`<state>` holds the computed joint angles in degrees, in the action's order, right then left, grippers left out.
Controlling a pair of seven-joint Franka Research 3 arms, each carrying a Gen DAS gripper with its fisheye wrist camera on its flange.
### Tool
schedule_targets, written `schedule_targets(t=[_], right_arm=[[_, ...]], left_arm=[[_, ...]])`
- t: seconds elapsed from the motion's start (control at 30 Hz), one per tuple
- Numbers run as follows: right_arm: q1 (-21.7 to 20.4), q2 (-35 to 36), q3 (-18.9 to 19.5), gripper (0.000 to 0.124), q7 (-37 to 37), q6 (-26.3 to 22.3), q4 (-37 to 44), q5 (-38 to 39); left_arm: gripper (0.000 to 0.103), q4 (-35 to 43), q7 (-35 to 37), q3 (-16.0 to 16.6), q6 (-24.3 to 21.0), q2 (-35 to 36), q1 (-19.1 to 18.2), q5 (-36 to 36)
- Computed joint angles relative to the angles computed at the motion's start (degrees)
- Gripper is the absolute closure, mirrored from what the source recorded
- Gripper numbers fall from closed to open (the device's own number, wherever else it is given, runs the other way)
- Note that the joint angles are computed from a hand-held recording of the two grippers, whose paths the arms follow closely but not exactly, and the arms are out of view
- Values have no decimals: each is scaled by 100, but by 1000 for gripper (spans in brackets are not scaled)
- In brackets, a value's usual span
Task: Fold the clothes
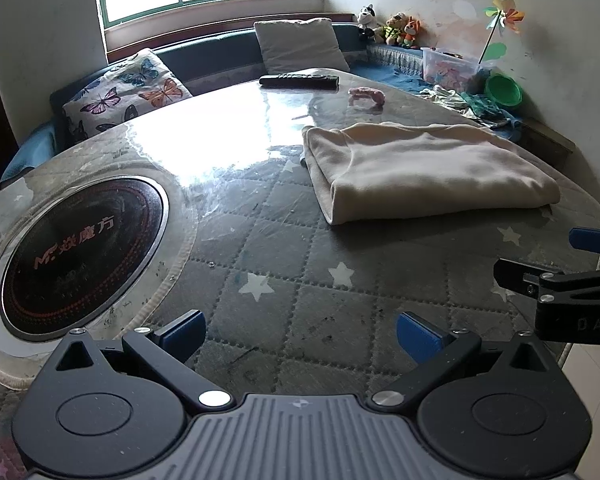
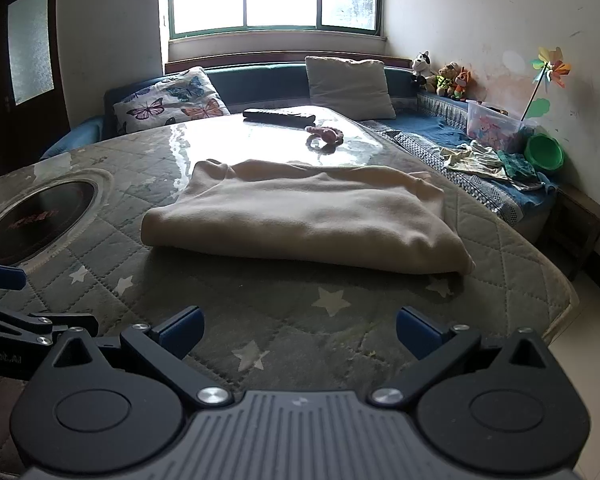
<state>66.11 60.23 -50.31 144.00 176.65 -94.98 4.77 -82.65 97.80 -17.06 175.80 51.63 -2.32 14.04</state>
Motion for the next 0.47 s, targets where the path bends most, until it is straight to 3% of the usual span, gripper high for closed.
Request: schedule_targets(t=[0.47], right_arm=[[62,-16,-31,21,-15,2,-52,35]], left_arm=[[0,-154,-14,-33,116,-69,41,86]])
